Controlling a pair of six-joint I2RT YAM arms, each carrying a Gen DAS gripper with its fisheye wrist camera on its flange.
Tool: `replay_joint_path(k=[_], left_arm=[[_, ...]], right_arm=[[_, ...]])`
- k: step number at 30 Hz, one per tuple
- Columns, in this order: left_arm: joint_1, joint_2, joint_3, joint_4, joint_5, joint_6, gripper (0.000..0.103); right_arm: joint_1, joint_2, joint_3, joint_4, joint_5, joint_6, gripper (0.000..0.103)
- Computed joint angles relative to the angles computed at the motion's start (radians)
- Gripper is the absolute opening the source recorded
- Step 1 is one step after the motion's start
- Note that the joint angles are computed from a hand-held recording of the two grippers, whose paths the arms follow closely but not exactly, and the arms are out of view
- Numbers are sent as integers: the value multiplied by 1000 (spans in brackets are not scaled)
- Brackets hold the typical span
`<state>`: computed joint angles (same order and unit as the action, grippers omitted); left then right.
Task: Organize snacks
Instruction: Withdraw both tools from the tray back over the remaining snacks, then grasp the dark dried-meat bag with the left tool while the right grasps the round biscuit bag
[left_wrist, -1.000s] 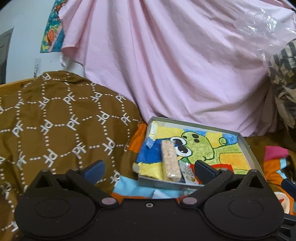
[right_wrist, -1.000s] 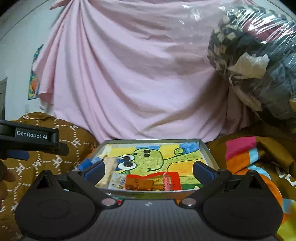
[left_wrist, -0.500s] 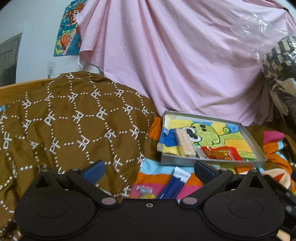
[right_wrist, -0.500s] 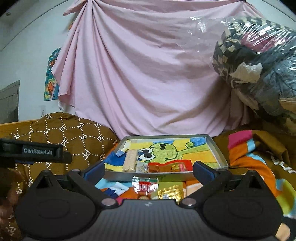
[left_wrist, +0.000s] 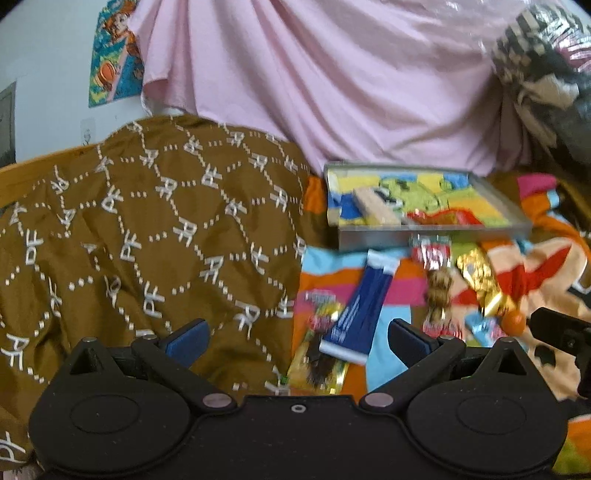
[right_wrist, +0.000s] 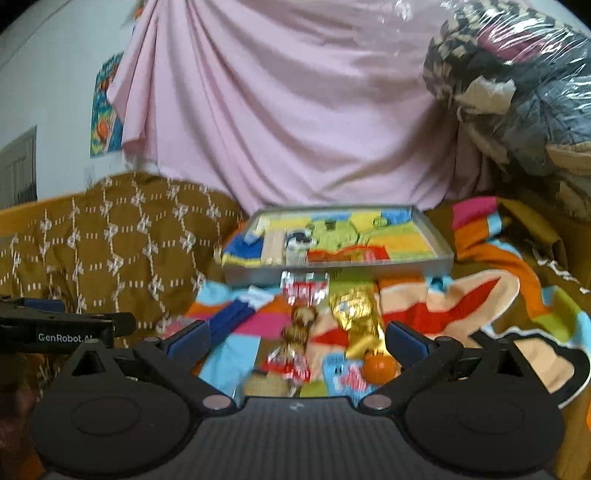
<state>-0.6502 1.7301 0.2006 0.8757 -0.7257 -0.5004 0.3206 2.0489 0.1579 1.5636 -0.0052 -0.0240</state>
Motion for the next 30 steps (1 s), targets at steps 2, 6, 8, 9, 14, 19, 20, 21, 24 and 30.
replay_joint_path(k=[2,6,8,9,14,19,20,21,24,30], left_arm=[[7,16,-2,2,21,4,102],[18,54,-2,15,39,31,102],[27,67,5,6,53,35,102],[32,75,8,1,63,34,102],[55,102,30,-25,110,53,102],[102,119,59,-44,170,116,102],[117,120,66,-49,187,130,102],[132,121,73,-52,205,142,102],[186,130,98,-53,274,191,102],[265,174,151,-19,414,314,102]], right_arm=[[7,-18,21,-86,4,1,103],[9,-36,66,-220,3,15,103],[2,-47,93,-300,-9,25,103],[0,-52,109,-341,-12,28,103],[1,-51,179,-502,-11,44,103],[1,-42,225,-575,-18,67,103],[4,-39,237,-589,-14,68,103],[8,-34,247,-599,-8,67,103],[21,-15,273,-612,6,57,103],[45,39,305,-567,50,10,103]])
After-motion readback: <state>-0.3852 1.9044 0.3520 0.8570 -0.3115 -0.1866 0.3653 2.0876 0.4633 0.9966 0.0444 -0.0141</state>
